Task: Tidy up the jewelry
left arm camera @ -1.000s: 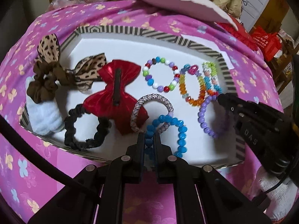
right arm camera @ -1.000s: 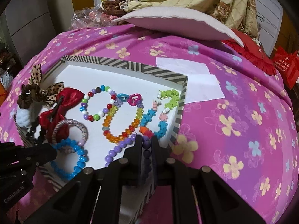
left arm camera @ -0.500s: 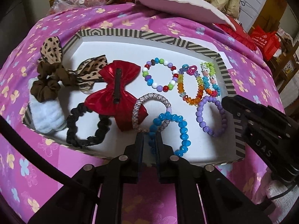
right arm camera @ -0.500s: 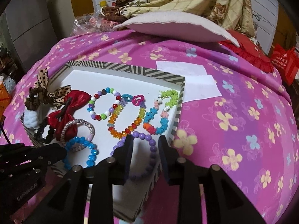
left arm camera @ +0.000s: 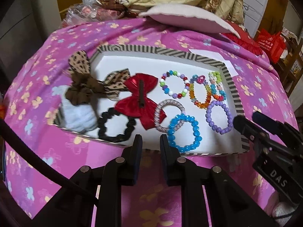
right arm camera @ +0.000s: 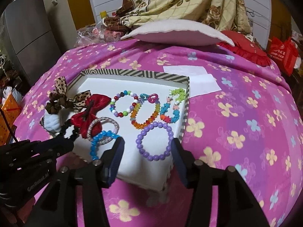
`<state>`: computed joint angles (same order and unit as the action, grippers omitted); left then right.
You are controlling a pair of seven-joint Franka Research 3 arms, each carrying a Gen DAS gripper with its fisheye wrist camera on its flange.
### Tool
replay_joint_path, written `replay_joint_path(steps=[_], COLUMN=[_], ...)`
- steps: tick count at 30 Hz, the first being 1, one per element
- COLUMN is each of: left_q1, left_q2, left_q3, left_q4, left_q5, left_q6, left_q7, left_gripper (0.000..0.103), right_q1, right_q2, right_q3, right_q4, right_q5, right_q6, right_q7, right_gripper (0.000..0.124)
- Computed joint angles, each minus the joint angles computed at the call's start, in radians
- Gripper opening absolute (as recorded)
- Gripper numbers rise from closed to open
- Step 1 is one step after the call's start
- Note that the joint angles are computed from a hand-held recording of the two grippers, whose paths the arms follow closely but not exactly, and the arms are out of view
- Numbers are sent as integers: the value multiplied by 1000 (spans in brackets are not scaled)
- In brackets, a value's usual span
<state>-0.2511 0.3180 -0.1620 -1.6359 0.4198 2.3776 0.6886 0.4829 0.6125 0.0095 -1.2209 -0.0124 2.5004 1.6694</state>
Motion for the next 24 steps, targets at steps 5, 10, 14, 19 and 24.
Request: replay_joint_path(steps=[5,10,14,19,24], left_q1=[2,6,13,18,23], left_q2=[-62,-109,-140,-170,-186], left_q3=[12,11,6,-2,-8], left_q4=[-64,-109,-138,-160,-170], left_q5=[44,95,123,159,170], left_q6=[20,21,30,30,26], left_q7=[-57,-100,-128,-154,-166], left_gripper=[31,31,31,31,31], right_q1=[35,49,57,63,64], right_q2=[-65,-106,-131,-149,-163], right_q3=[-18,-18,-18,-17,-13], right_q4=[-92,-152,-184,-203,-216], right_q5=[-45,-78,-94,-120,-133], right_q6=[34,65,79,82,90], right_q7=[48,94,131,161,181], right_gripper=[61,63,68,69,69])
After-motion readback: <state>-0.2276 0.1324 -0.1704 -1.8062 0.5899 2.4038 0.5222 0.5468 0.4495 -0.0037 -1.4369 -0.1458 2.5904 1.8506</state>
